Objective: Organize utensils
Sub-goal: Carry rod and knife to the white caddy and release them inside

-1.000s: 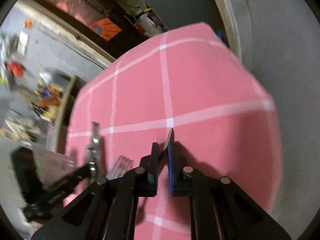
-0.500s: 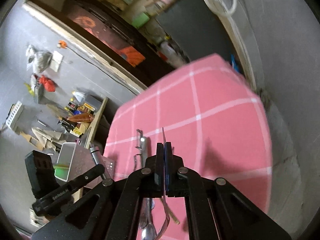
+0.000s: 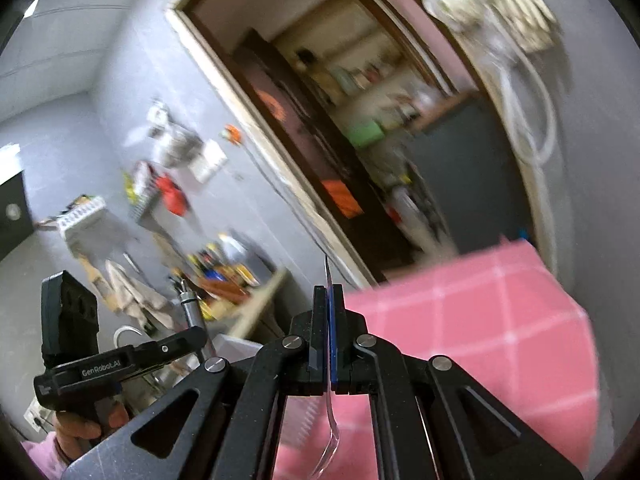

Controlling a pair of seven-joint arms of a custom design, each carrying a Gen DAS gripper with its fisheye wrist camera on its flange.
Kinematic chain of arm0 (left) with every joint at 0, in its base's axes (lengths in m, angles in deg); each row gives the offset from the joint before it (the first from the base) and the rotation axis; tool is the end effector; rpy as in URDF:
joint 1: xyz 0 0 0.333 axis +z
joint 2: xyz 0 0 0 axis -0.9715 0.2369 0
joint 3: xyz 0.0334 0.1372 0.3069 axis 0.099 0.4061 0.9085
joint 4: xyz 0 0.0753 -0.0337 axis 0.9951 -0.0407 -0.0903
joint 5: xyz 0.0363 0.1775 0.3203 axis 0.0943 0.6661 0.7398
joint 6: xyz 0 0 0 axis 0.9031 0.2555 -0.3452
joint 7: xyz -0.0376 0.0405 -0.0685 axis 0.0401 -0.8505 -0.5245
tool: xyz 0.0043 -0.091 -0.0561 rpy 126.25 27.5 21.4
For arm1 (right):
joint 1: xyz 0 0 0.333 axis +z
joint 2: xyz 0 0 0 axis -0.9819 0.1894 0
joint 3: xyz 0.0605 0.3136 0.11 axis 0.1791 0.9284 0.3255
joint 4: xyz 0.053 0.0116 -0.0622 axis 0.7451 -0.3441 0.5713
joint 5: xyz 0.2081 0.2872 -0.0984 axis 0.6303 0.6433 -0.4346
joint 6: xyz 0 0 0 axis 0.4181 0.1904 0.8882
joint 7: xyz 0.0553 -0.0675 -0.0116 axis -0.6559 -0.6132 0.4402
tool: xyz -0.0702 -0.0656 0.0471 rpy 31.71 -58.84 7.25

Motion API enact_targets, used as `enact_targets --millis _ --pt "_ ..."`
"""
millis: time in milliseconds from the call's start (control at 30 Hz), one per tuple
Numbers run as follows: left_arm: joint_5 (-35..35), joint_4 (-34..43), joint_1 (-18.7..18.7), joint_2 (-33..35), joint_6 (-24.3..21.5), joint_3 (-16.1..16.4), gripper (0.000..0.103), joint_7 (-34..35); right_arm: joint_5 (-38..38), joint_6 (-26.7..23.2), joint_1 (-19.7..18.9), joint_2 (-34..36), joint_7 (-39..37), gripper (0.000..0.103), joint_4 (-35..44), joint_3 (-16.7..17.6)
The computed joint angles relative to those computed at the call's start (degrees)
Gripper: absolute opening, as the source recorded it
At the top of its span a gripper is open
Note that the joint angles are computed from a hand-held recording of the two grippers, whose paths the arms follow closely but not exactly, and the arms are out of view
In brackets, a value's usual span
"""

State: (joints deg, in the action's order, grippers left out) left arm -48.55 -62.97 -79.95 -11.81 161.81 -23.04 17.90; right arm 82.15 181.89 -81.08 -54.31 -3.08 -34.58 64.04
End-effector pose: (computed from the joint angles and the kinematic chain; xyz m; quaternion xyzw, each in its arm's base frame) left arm 0.6412 -0.1403 0.7030 -0.5804 0.6699 -0.4464 0.1231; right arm 0.6399 0.1746 0.6513 -0.5080 0.6096 -0.1435 0.5914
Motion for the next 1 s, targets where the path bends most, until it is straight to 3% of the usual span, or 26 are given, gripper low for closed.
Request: enact_targets --millis 100,200,400,600,733,1000 --pt "-0.4 2.7 1.5 0.0 0.3 0.7 0.017 1.6 -6.4 1.3 5.7 3.2 4.2 0.001 6.4 -3.5" --pt "0.7 6.0 2.6 1.1 1.1 1.4 0.017 2.4 -15.0 1.7 15.1 6.7 12.8 0.001 12.9 -12.6" --pt "3.1 11.9 4.1 5.3 4.9 2.1 0.017 3.1 -26.2 0.4 24.7 16.9 22.7 0.001 28.6 -21.9" --pt "1.9 12.5 6.3 7.9 9.2 0.4 0.017 8.1 -30.9 1.6 24.9 22.0 24.5 0.001 32.3 -19.5" --pt "-3.3 10.7 8.6 8.6 12.2 -2.7 0.017 15.4 -33.3 2.8 24.6 22.8 27.0 0.001 29.9 -18.9" --pt "-12.0 11.4 10.2 9.9 13.0 -5.4 0.017 22.5 -37.7 4.3 26.2 22.0 34.8 0.001 25.8 -22.8"
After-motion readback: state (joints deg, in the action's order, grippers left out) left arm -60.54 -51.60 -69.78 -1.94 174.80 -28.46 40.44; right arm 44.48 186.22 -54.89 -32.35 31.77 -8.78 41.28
